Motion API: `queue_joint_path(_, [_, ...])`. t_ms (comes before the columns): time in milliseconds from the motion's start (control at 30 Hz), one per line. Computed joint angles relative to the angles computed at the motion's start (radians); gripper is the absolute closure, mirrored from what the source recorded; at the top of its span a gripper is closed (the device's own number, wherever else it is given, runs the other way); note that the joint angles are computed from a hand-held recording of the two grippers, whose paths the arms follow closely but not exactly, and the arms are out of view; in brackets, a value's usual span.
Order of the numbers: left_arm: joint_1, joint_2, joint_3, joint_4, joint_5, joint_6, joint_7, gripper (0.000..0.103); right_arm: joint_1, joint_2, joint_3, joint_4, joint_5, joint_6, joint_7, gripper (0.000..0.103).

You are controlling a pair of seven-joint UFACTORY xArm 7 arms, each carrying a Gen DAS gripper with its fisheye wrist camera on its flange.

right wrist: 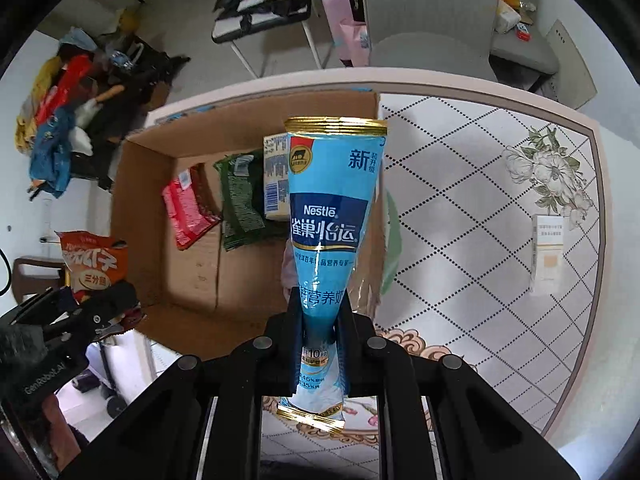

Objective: Organize soft objects
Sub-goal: 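Carry the orange bag and blue tube into the box and release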

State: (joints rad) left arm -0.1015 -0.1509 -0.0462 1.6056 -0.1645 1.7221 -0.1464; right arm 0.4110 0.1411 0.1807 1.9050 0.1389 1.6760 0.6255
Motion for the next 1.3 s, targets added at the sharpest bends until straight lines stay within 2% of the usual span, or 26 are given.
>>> queue_joint_path(200, [0.014, 0.003, 0.014, -0.103, -0.006, -0.037, 0.027, 0.06, 0.027, 0.075, -0.001, 0.02, -0.061, 0.014, 0.006, 0.088])
queue_joint_path(300, [0.015, 0.025, 0.005, -0.1, 0.039, -0.022, 0.017, 0.057, 0.034, 0.103, -0.006, 0.029, -0.084, 0.03, -0.007, 0.087])
queue_joint_path(400, [0.013, 0.037, 0.0, -0.092, 0.074, -0.012, 0.01, 0.058, 0.042, 0.115, -0.011, 0.037, -0.103, 0.042, 0.0, 0.078])
queue_joint_path(433, [0.012, 0.042, -0.001, -0.086, 0.083, -0.003, 0.017, 0.058, 0.047, 0.118, -0.012, 0.047, -0.115, 0.05, 0.004, 0.066])
queue_joint_path(500, [0.014, 0.045, 0.004, -0.081, 0.074, 0.004, 0.027, 0.057, 0.045, 0.112, -0.013, 0.043, -0.1, 0.036, 0.008, 0.017])
queue_joint_path(533, [0.015, 0.044, 0.006, -0.078, 0.066, 0.007, 0.034, 0.049, 0.046, 0.11, -0.013, 0.045, -0.1, 0.031, 0.013, 0.014])
queue_joint_path(567, [0.016, 0.045, 0.007, -0.07, 0.067, 0.015, 0.039, 0.044, 0.051, 0.113, -0.012, 0.058, -0.111, 0.035, 0.013, 0.014])
queue_joint_path(633, [0.018, 0.04, 0.007, -0.062, 0.071, 0.013, 0.05, 0.027, 0.057, 0.122, -0.01, 0.086, -0.109, 0.048, 0.015, 0.014])
queue_joint_path(667, [0.018, 0.037, 0.007, -0.056, 0.075, 0.014, 0.054, 0.024, 0.06, 0.123, -0.01, 0.095, -0.109, 0.05, 0.02, 0.014])
queue_joint_path(833, [0.029, 0.017, 0.015, -0.031, 0.071, 0.012, 0.057, 0.021, 0.079, 0.127, -0.007, 0.127, -0.114, 0.074, 0.033, 0.014])
queue_joint_path(1000, [0.037, -0.008, 0.019, -0.005, 0.068, 0.018, 0.05, 0.017, 0.091, 0.079, 0.002, 0.07, -0.102, 0.049, 0.056, 0.011])
queue_joint_path(1067, [0.038, -0.021, 0.018, -0.005, 0.071, 0.015, 0.048, 0.004, 0.092, 0.054, 0.007, 0.038, -0.094, 0.029, 0.071, 0.008])
queue_joint_path(1100, [0.038, -0.029, 0.017, -0.004, 0.075, 0.013, 0.048, 0.003, 0.093, 0.039, 0.01, 0.023, -0.093, 0.018, 0.077, 0.008])
queue_joint_path(1300, [0.034, -0.072, 0.003, 0.01, 0.108, 0.004, 0.021, 0.003, 0.099, -0.023, 0.03, -0.009, -0.097, -0.01, 0.096, 0.006])
